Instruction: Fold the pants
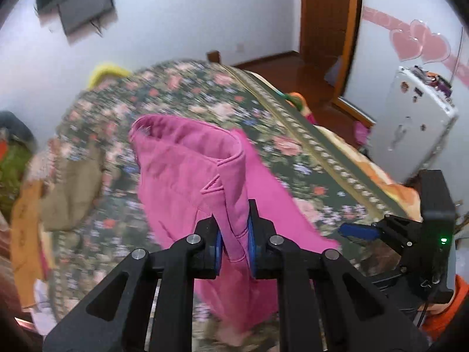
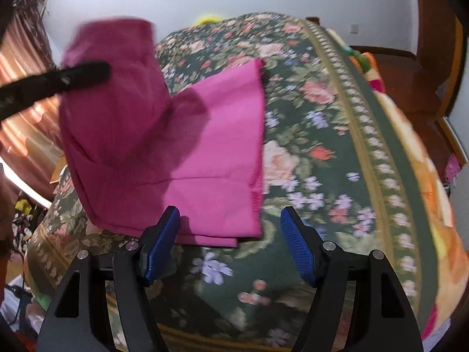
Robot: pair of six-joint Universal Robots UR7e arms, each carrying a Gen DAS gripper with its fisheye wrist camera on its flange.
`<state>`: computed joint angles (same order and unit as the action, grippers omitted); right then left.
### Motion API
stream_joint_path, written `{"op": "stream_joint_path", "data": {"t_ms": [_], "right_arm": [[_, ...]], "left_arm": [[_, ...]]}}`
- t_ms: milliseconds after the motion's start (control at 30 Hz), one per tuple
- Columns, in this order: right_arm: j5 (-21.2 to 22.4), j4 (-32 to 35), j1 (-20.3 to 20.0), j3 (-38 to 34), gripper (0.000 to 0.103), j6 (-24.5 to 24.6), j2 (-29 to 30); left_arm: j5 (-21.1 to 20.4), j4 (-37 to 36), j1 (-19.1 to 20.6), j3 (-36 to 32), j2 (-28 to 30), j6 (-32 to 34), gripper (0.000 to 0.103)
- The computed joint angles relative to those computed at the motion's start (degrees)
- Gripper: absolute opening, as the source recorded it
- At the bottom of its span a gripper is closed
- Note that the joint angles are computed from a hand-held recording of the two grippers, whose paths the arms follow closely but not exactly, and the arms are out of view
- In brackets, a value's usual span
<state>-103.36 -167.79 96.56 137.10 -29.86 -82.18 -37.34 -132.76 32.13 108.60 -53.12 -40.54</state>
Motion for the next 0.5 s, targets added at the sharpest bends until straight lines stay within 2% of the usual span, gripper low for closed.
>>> {"op": "stream_joint_path", "data": {"t_ms": [200, 367, 467, 500], "right_arm": [[2.86, -0.72, -2.13, 0.83, 0.068, 1.16, -4.85], [-0.94, -3.2, -1.51, 1.27, 0.068, -0.06, -5.0], [-0.45, -2.59, -2.14, 1.03, 0.068, 0.11, -5.4], [-0.41, -2.41, -2.22, 0.99, 0.068, 0.19, -5.61]], "left_arm": [[-8.1, -3.71, 3.27, -2.95, 3.22, 1.09, 0.014], [-11.72, -5.51, 4.18, -3.46, 4.96, 1.57, 0.014], [-14.38, -6.98, 4.96, -2.85, 4.8, 1.44, 0.015], [-14.89, -6.64, 5.04, -2.86, 4.76, 1.3, 0.02]]}}
